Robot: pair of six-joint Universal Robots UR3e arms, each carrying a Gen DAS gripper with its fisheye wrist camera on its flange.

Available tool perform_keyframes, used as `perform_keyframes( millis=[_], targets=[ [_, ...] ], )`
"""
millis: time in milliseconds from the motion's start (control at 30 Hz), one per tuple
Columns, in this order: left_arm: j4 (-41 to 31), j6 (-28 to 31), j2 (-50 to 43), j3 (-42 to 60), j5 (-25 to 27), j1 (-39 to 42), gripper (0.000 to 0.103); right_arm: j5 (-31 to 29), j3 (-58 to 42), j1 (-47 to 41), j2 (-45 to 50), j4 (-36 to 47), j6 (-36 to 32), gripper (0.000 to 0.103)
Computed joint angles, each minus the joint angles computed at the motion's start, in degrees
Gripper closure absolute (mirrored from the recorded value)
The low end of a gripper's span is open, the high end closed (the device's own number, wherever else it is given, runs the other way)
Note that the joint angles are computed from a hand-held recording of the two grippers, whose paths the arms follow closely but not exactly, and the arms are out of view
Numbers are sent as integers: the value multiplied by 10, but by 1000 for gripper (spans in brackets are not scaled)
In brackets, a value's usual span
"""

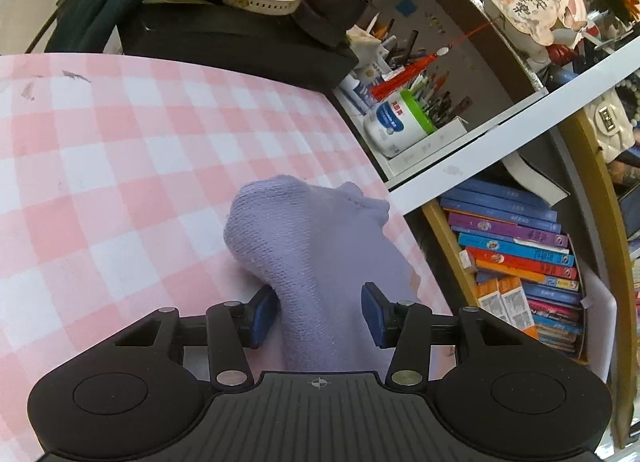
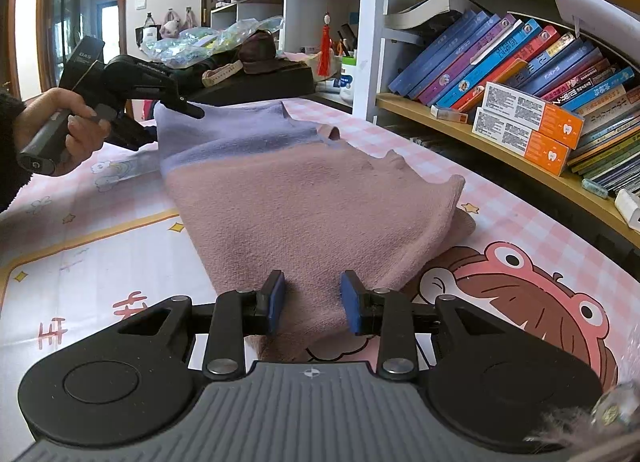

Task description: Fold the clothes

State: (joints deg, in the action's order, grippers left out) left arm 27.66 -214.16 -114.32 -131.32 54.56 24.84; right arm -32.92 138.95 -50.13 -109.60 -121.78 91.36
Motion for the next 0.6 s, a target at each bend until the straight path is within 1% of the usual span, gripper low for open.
perform_keyframes(
  millis=[100,233,300,400,600],
  targets=[
    [0,0,-6,9,3,-5,56,0,-2,0,0,3,0,72],
    [8,2,-8,1,-8,4,56,0,-5,1,3,7,0,72],
    [33,-1,-20,-5,-18,10,54,0,-4,1,2,2,2,72],
    [73,-8,-38,-14,-26,15,53,-1,-1,2,0,-4,3,72],
    [83,1,-42,-16,-31,17,53,0,-6,3,4,0,4,72]
  ],
)
